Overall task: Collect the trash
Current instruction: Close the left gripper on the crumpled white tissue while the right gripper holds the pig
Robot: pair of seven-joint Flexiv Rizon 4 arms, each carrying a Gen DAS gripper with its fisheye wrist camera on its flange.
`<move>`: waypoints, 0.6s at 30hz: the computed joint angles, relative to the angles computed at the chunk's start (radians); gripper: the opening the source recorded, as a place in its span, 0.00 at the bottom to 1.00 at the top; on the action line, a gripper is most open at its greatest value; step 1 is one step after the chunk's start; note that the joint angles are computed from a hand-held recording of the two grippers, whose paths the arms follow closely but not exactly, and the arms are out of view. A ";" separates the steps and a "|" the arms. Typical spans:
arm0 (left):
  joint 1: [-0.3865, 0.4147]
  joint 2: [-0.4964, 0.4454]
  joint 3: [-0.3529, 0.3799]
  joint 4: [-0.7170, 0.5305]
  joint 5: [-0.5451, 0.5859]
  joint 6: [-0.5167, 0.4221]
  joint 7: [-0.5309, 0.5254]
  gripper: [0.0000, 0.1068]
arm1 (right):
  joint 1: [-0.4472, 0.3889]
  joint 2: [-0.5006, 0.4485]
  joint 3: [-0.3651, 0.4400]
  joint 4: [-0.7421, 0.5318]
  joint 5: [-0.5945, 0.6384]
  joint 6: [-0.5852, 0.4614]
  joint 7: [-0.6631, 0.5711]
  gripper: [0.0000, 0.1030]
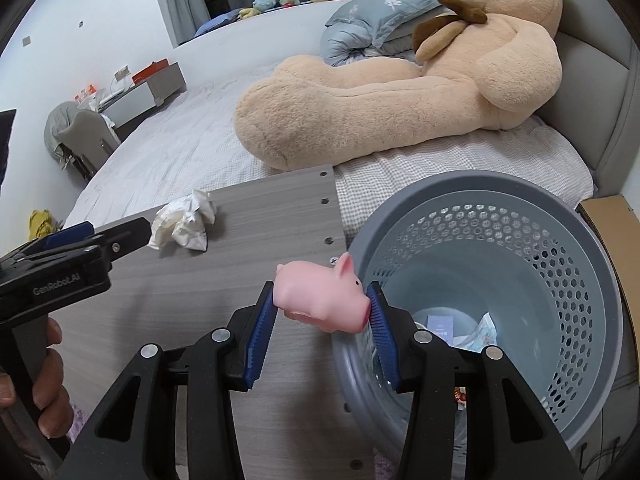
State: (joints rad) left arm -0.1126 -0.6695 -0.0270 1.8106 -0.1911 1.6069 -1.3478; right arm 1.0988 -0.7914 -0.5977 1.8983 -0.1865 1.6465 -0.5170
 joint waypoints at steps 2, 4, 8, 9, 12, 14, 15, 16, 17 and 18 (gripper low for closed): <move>-0.013 -0.012 0.011 -0.022 -0.002 -0.021 -0.004 0.90 | -0.008 -0.001 0.004 -0.001 0.005 0.008 0.000 0.43; -0.018 -0.027 0.014 -0.051 -0.005 -0.059 -0.003 0.90 | -0.028 -0.003 0.021 -0.006 0.011 0.016 -0.004 0.43; -0.028 -0.065 0.027 -0.102 -0.007 -0.106 -0.019 0.90 | -0.077 -0.007 0.071 -0.028 0.011 0.013 -0.016 0.43; -0.031 -0.076 0.033 -0.116 -0.005 -0.116 -0.023 0.90 | -0.083 -0.009 0.077 -0.033 0.011 0.013 -0.017 0.43; -0.035 -0.101 0.048 -0.155 0.001 -0.145 -0.036 0.90 | -0.101 -0.014 0.094 -0.040 0.012 0.022 -0.021 0.43; -0.027 -0.114 0.042 -0.177 0.005 -0.165 -0.031 0.90 | -0.110 -0.019 0.103 -0.046 0.017 0.027 -0.024 0.43; -0.021 -0.120 0.038 -0.187 0.008 -0.177 -0.025 0.90 | -0.119 -0.020 0.110 -0.050 0.018 0.028 -0.026 0.43; -0.024 -0.126 0.042 -0.198 0.011 -0.186 -0.027 0.90 | -0.127 -0.022 0.118 -0.055 0.019 0.026 -0.028 0.43; -0.026 -0.133 0.045 -0.208 0.014 -0.192 -0.030 0.90 | -0.134 -0.022 0.124 -0.059 0.019 0.025 -0.030 0.43; -0.023 -0.138 0.042 -0.215 0.015 -0.194 -0.029 0.90 | -0.138 -0.024 0.127 -0.061 0.019 0.026 -0.031 0.43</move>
State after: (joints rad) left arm -0.1352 -0.8077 0.0145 1.5960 -0.1762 1.4133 -1.3772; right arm 0.9611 -0.8150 -0.4708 1.8371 -0.1675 1.6725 -0.5485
